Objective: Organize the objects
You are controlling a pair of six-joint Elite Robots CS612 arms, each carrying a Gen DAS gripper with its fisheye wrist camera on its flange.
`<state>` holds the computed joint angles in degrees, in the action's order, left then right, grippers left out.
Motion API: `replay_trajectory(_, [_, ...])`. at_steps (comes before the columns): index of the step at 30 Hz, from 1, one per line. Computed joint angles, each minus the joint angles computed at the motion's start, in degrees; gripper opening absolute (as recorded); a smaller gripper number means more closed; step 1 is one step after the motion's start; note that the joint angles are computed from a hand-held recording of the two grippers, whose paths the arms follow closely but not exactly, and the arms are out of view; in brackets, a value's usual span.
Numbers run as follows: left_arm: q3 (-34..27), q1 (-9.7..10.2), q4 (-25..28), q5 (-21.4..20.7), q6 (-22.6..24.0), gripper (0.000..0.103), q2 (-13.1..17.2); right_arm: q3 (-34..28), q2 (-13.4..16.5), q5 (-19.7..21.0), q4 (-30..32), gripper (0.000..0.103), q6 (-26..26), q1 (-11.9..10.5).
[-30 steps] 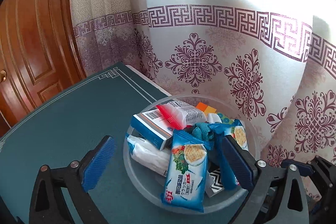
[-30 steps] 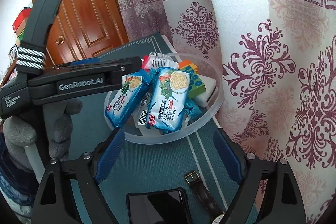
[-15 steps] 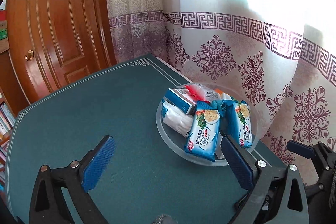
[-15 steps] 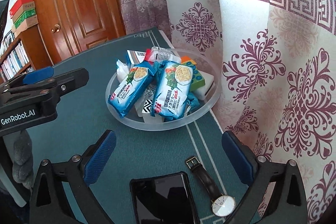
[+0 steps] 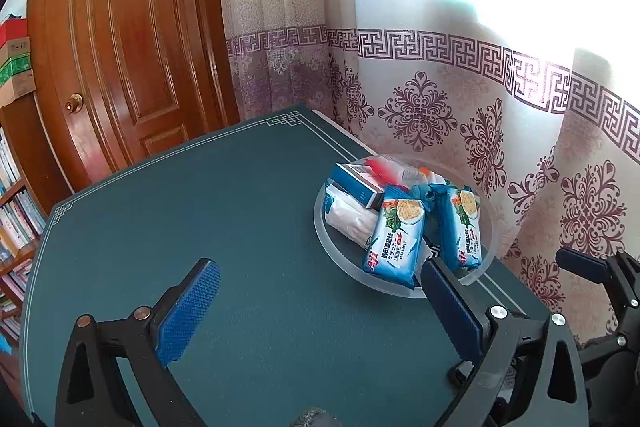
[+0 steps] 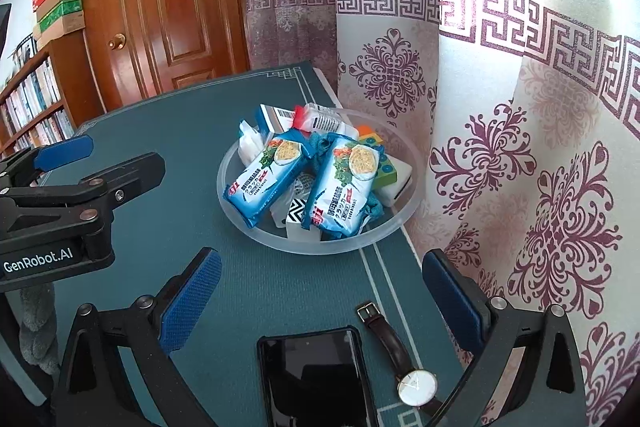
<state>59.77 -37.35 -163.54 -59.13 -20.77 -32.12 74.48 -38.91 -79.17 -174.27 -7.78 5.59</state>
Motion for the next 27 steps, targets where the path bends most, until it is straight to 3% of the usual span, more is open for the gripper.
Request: replay_trajectory(27, [0.1, -0.56, -0.4, -0.8, 1.9, 0.103, 0.0, -0.6, 0.4, -0.9, 0.8, 0.101, -0.2, 0.0])
